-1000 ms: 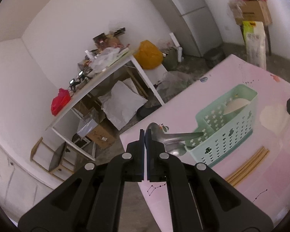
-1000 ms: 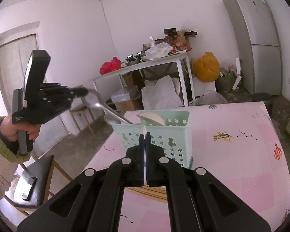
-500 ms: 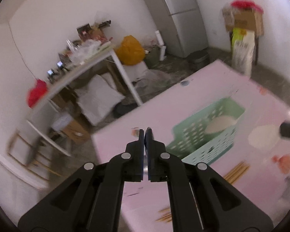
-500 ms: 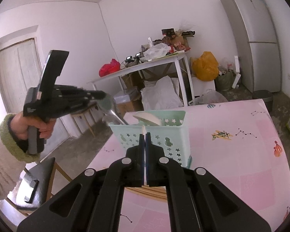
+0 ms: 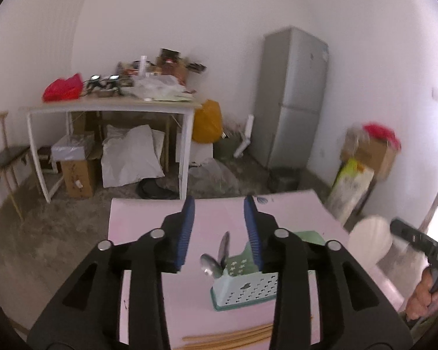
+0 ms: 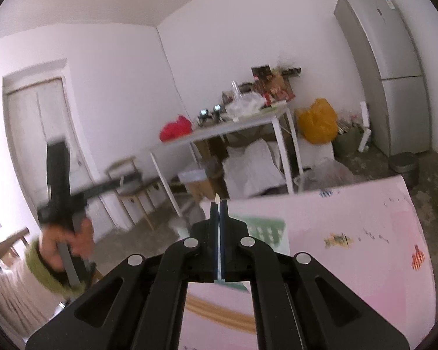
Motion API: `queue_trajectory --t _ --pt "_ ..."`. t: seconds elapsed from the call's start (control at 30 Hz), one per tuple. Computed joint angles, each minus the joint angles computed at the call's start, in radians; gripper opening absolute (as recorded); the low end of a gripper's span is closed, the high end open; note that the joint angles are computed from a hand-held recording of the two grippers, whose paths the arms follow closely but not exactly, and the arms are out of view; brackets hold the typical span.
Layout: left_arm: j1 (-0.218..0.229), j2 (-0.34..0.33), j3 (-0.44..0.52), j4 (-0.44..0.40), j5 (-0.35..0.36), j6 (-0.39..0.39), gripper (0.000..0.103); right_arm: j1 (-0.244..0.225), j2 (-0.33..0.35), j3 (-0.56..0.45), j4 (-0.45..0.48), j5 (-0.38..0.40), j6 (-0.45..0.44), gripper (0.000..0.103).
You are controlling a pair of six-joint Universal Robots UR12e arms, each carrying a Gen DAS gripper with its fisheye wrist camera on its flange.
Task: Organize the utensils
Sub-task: 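Open both grippers to drop the spoons into the green holder, then grasp another white ceramic spoon with the right gripper and lift it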
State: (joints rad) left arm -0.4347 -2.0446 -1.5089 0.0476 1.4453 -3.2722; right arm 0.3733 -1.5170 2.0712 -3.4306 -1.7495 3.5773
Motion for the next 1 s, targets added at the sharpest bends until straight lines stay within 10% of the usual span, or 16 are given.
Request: queue_trajectory --t 0.43,0.6,0.7,0.8,1.0 --pt "0.029 0.047 -0.199 0.089 0.002 -0.126 0.052 -0.084 0.058 -0.111 0.009 0.166 0.01 0.001" --pt "0.038 0.065 -0.27 0.045 -0.016 -0.158 0.052 -0.065 0.027 -0.088 0.219 0.182 -0.073 0.008" --pt "0.045 0.072 -0.303 0.002 -0.036 -0.172 0.052 -0.054 0.018 -0.074 0.361 0.221 -0.097 0.038" --pt "0.044 0.077 -0.332 -0.016 -0.032 -0.179 0.052 -0.023 0.022 -0.059 0.473 0.242 -0.118 0.045" --pt "0.035 0.079 -0.367 -0.038 -0.026 -0.189 0.052 0.098 0.067 -0.072 0.645 0.11 -0.232 0.05"
